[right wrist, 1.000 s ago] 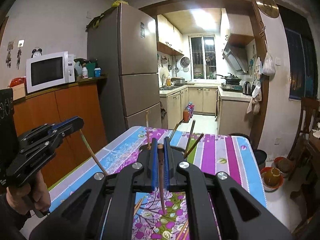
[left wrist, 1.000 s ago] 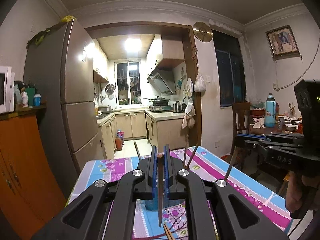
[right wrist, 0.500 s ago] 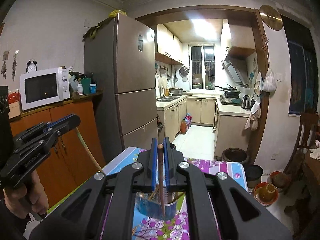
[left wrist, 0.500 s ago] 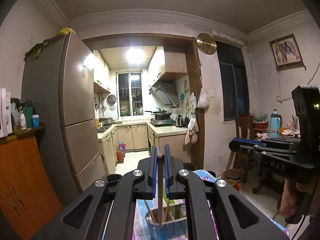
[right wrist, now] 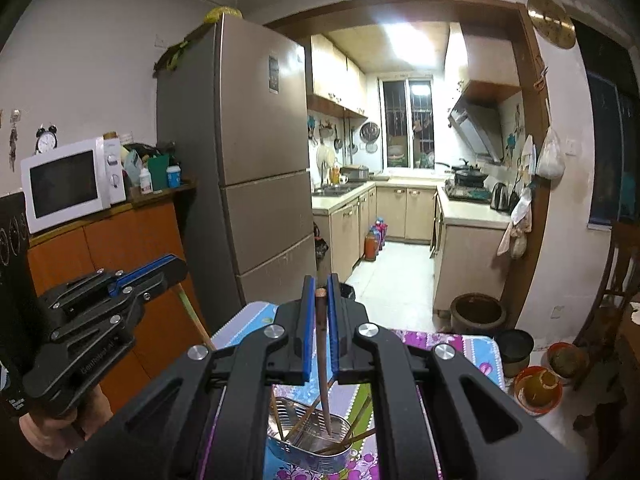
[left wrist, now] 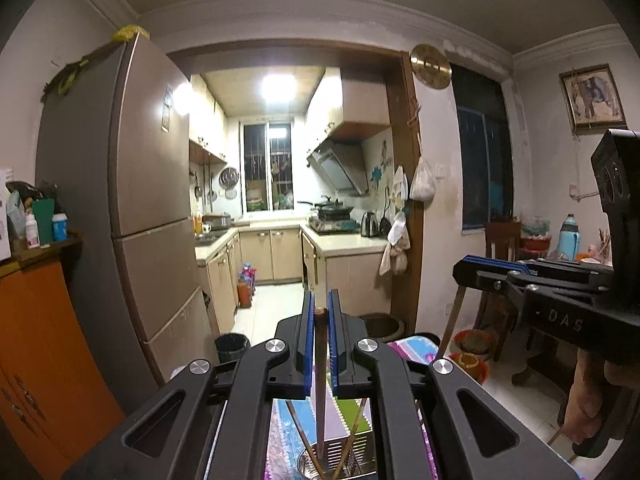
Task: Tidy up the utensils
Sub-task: 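Lower the chopstick into the blue holder and open the right tool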
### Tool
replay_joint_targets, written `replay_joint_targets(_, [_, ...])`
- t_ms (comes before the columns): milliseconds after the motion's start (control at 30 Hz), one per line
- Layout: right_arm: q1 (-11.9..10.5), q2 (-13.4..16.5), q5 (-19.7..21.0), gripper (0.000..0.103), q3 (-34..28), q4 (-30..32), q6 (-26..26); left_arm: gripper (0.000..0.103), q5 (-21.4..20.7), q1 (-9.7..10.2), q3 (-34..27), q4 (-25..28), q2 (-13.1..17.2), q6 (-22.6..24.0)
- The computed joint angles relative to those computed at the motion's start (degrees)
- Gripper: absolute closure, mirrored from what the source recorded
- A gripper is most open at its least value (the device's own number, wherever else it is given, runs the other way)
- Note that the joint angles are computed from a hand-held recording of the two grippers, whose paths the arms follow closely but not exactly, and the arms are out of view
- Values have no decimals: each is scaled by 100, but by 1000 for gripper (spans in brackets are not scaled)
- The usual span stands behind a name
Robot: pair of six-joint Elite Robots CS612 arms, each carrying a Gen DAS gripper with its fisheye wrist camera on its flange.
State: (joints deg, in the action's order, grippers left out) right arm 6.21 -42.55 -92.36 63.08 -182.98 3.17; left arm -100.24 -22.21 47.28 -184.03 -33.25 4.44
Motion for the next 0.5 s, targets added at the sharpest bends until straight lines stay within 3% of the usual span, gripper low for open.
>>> replay_joint_targets(500, [-73, 406, 134, 98, -416, 662, 178, 95, 94, -37, -862, 876, 568, 57])
